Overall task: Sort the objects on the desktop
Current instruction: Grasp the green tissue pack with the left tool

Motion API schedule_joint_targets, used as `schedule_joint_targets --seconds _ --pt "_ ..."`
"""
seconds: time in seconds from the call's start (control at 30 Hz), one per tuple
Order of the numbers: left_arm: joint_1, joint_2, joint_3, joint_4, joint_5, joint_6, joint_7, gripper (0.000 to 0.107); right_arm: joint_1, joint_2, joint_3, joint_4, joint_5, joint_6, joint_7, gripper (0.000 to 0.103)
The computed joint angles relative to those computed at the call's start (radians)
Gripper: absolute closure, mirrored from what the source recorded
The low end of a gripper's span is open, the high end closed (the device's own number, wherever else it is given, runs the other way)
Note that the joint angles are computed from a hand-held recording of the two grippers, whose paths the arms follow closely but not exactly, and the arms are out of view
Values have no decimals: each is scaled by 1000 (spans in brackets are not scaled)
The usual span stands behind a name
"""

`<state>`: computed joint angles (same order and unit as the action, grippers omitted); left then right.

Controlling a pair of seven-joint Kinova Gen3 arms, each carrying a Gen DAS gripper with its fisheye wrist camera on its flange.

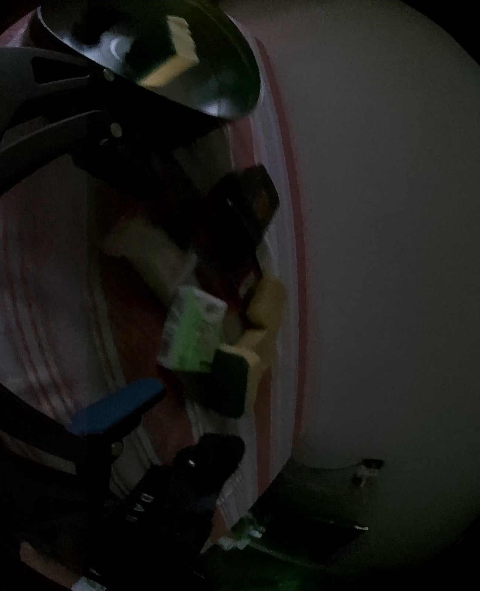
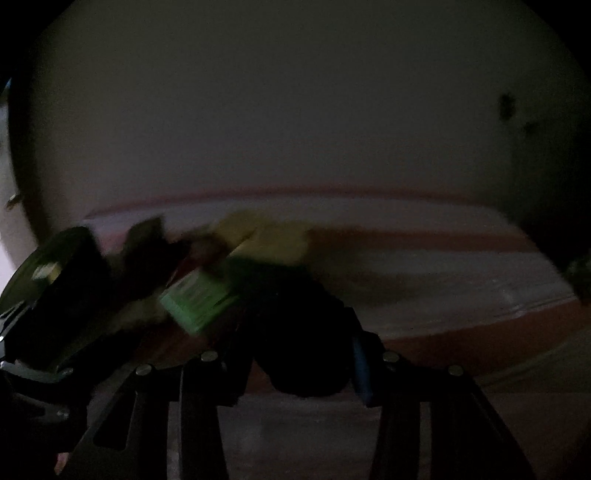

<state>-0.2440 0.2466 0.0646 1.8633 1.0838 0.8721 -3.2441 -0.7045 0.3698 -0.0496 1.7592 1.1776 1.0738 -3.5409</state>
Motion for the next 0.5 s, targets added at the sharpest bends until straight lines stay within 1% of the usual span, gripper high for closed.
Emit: schedule_joint_targets --seconds 0.07,0.1,0.17,0.2,0.27,0.3,0.33,0.37,0.4,0.43,0.5 --pt "21 6 10 -14 -13 -7 17 9 -26 9 18 2 11 78 -48 56" --pt "40 6 16 -20 -29 -29 32 9 -32 10 26 5 7 100 -64 56" --pt "75 14 31 -34 -58 -62 61 10 -2 -2 2 21 10 94 -96 56" --pt "87 19 36 -43 -79 -72 82 13 -1 -8 8 30 7 83 -108 56" --pt "93 27 84 -54 -135 -124 131 14 9 -12 3 38 7 80 -126 56" --pt "116 29 91 -54 -163 -163 155 19 12 -12 1 40 9 80 -130 56" --pt "154 33 80 -60 -203 -197 196 21 17 -13 0 41 7 78 -133 56" --pt "201 46 53 -74 -244 -214 236 25 24 -16 -2 41 6 68 -134 56" --pt "246 55 18 -87 -274 -214 277 26 31 -21 -3 46 7 54 -138 56" --pt "272 70 -5 -107 -301 -199 318 26 35 -18 -4 40 5 50 -137 56" --pt "344 104 -83 -160 -347 -137 399 26 42 -24 -4 42 4 39 -139 56"
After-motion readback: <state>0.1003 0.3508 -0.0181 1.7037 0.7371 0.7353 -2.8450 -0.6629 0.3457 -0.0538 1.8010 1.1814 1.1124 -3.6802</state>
